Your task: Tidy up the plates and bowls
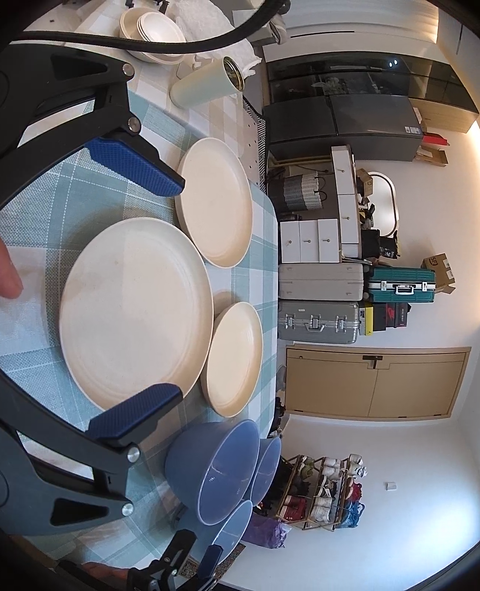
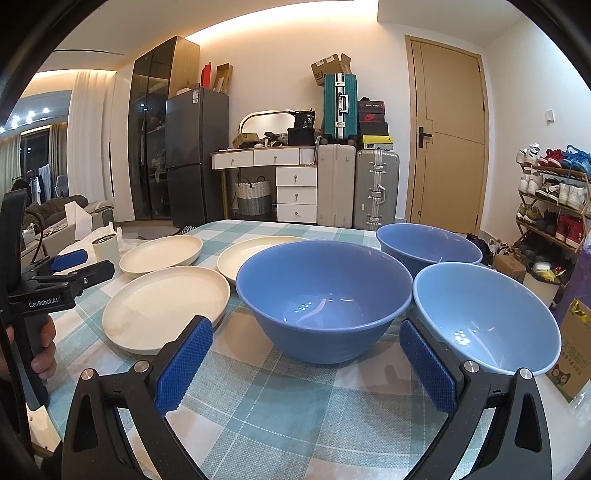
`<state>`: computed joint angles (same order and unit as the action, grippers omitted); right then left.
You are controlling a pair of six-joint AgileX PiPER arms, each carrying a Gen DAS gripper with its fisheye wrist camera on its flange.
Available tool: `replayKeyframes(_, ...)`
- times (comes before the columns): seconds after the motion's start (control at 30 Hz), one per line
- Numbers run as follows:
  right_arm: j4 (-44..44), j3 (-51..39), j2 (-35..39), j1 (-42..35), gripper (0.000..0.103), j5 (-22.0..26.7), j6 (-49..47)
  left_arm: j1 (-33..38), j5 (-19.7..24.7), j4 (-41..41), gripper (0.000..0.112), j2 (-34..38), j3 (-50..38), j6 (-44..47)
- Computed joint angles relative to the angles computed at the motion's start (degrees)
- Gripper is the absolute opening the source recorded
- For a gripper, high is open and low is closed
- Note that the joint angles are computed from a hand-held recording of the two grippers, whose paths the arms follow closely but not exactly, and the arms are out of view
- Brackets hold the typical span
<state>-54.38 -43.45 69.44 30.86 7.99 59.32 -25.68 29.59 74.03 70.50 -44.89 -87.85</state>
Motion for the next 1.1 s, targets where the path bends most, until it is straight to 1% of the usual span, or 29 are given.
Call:
replayKeyframes(0.1,8.72,-1.79,0.44,0.38,0.103,1.21,-8.49,0.98,-0.63,-3.45,0.101,-0.19,-0.56,3.69)
replayKeyframes(0.23,15.17,-4.78,1.82,1.54,0.103,3.34,-14.96,2.3,-1.09,-6.15,0.101,-0.77,-0.98,6.7)
replayKeyframes(0.37,26.47,-8.93,4.0,2.59,0.103,4.84,-26.85,5.53,-3.31,-11.82,0.101,-1.66,-1.81,12.08)
replayKeyframes(0.4,27.9,-10.27,4.81,3.12,0.103,5.52,-28.37,6.19,-3.33,-13.46,0.101,-1.9,-2.19,13.56)
replayKeyframes(0.5,36.93,-15.07,7.48,3.83,0.103,7.88,-37.95,8.6,-3.15,-18.6,0.101,-2.88,-3.22,18.37)
replayKeyframes(0.6,43.25,-20.29,10.55,4.79,0.103,10.46,-44.0,11.14,-2.88,-23.69,0.101,-3.09,-4.65,23.64)
replayKeyframes(0.73,46.41,-27.01,14.81,5.75,0.103,13.58,-46.81,14.49,-2.28,-29.7,0.101,-3.39,-6.44,30.46)
replayKeyframes(0.87,51.26,-33.73,19.2,6.2,0.103,16.29,-50.9,20.06,-3.37,-39.73,0.101,-4.15,-7.75,41.33)
replayKeyframes(0.9,52.23,-35.17,20.21,6.34,0.103,16.76,-51.58,22.29,-4.34,-43.72,0.101,-3.61,-8.41,45.51)
replayKeyframes(0.97,53.07,-39.27,22.91,6.99,0.103,18.32,-51.99,26.18,-4.92,-51.67,0.101,-3.24,-9.56,53.88)
replayKeyframes(1.03,53.14,-42.56,25.21,7.72,0.103,19.28,-51.88,29.24,-4.59,-58.21,0.101,-1.94,-11.47,60.57)
replayKeyframes(1.1,53.79,-47.66,28.47,8.28,0.103,21.42,-52.24,32.64,-4.28,-65.4,0.101,-0.83,-12.92,68.24)
